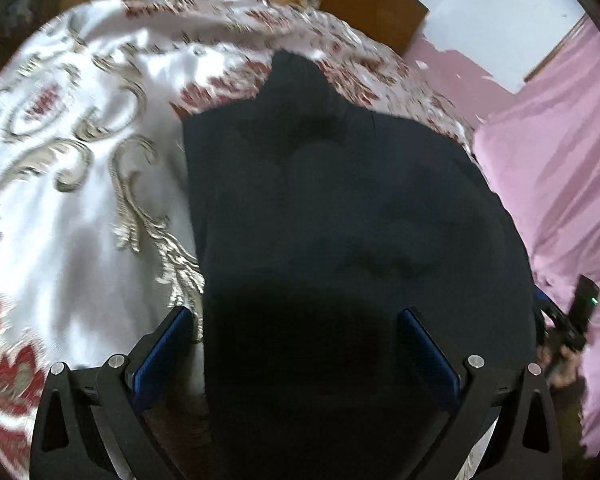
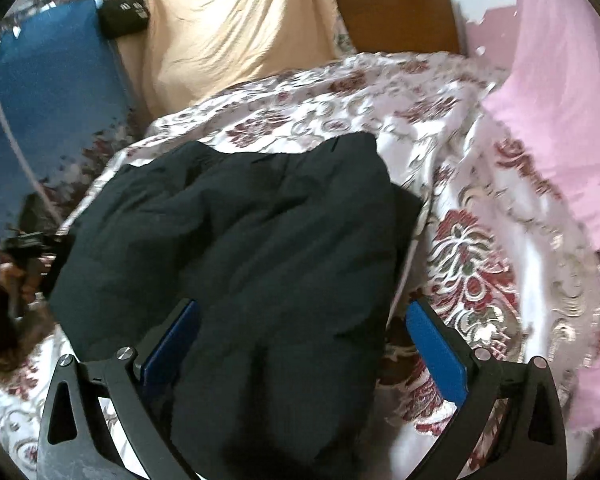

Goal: Fold large clothes

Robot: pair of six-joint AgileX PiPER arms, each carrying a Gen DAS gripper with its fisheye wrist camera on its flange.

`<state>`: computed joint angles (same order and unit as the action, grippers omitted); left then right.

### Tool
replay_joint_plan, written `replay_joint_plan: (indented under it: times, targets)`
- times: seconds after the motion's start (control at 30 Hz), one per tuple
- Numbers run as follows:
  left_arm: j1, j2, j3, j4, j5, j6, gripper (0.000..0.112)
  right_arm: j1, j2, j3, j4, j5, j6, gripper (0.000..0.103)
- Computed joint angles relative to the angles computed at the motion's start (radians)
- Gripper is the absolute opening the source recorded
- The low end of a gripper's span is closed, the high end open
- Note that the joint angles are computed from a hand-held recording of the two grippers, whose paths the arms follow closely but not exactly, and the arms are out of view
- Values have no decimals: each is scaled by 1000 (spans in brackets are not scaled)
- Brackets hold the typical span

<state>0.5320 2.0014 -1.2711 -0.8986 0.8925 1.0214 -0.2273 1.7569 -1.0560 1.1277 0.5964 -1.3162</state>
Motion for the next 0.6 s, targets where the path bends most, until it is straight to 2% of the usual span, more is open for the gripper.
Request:
replay_joint_plan:
  times: [0.13, 0.23, 0.33, 0.37, 0.6]
  targets:
    - [2, 45, -49, 4, 63, 42, 103, -66, 129, -135, 3, 200, -32, 101]
    - [-8, 65, -61, 0, 76, 78, 103, -91, 189, -198, 53, 243, -93, 101]
    - [-9, 75, -44, -44, 74, 141, 103, -123, 269, -259, 98, 357, -109, 101]
    - [-7, 79, -42, -56, 73, 154, 103, -121, 301, -296, 82, 374, -77, 101]
    - [-13, 81, -19, -98, 59, 201, 103, -48, 427, -475, -89, 330, 155, 102]
